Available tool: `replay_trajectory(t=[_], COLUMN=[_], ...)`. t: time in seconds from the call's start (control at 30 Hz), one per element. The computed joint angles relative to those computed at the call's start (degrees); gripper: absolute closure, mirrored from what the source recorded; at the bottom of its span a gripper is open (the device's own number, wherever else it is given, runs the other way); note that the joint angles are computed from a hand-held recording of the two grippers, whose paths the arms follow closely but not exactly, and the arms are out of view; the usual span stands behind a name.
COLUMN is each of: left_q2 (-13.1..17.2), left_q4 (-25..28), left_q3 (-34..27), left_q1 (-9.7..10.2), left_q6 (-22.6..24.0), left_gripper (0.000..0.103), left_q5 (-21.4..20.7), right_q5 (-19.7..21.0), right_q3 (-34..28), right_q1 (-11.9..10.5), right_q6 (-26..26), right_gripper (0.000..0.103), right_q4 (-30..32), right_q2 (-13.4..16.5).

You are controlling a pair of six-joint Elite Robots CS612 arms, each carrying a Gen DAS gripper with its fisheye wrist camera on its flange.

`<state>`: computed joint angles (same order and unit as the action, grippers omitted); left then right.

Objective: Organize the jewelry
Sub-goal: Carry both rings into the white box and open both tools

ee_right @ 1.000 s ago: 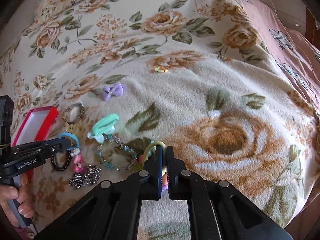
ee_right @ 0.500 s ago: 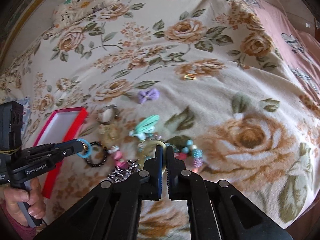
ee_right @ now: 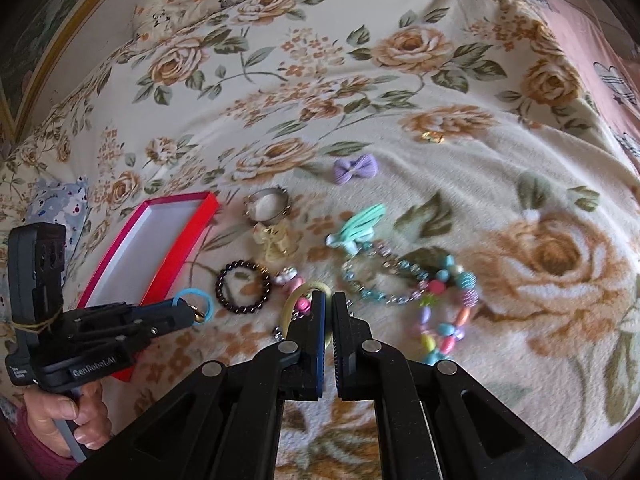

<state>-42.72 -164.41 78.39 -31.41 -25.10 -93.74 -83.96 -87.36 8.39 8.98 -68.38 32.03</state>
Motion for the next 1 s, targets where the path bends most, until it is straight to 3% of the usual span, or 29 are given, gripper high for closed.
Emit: replay_trajectory(t=[0.43,0.73,1.0], left_q2=[-2.48,-2.76,-5.38], left_q4=[-3.32,-2.51,-6.13], left_q3=[4.05,4.86,8.66], left_q1=[0.25,0.18,0.83], left_q6=[-1.39,-1.29,-2.70], left_gripper=[0.084,0.084,0.084], left_q5=[2.26,2.53,4.93], right_q5=[3.10,4.26,6.87], right_q3=[1.27,1.94,4.32], right_q1=[1.07,1.76,2.74], right_q6=[-1.36,-2.25,-3.57], right_gripper=[0.100,0.100,0.100], right_q4=[-1.20,-0.56,-1.79], right_q2=[-0.55,-0.61,-1.48])
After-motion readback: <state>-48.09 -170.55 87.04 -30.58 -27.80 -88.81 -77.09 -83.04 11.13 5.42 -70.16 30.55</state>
